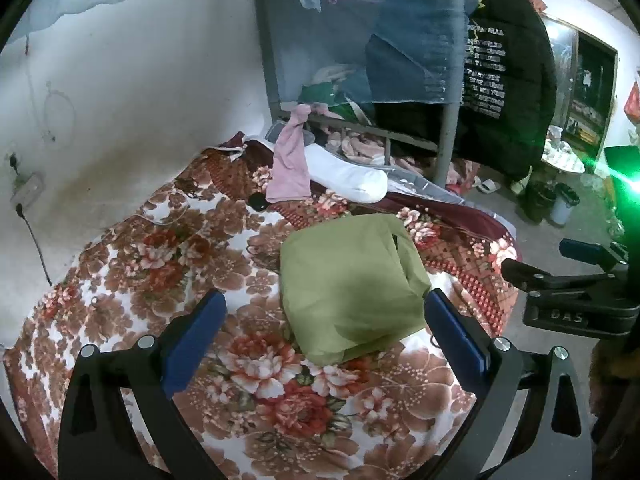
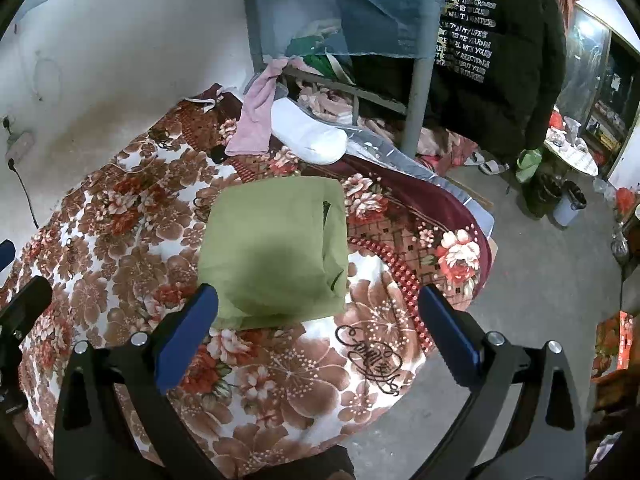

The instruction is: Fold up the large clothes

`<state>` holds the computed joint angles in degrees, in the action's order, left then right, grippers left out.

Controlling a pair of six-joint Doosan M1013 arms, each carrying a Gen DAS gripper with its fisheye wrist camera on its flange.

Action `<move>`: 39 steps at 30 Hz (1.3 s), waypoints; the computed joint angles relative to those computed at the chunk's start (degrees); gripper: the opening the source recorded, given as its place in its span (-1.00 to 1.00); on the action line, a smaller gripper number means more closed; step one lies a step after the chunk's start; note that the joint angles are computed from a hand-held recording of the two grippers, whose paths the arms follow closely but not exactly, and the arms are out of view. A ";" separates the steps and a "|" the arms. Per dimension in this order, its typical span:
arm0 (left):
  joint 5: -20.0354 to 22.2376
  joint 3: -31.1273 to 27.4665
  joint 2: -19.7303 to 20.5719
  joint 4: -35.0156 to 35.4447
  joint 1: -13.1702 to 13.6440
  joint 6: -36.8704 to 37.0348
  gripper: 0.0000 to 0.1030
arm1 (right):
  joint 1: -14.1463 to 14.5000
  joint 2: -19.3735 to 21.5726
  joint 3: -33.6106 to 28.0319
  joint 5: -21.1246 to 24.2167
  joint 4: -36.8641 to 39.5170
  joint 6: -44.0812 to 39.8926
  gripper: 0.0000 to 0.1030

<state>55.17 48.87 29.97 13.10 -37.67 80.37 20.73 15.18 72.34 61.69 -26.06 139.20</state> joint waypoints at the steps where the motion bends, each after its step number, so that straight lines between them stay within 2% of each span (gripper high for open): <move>1: 0.43 -0.31 0.20 -0.38 0.13 -0.08 0.90 | 0.03 -0.09 0.07 -0.23 -0.23 -0.12 0.91; 19: -0.46 0.77 -0.72 -4.17 0.45 2.11 0.89 | -0.21 -2.21 1.70 -5.03 2.33 -3.56 0.91; 30: 0.86 -0.17 -0.59 -10.93 1.40 5.33 0.90 | -0.99 -3.60 2.88 -7.51 6.34 -5.34 0.91; 39: 0.10 -0.16 -0.52 -10.53 1.56 5.45 0.89 | -1.42 -3.42 2.41 -8.58 10.07 -8.81 0.91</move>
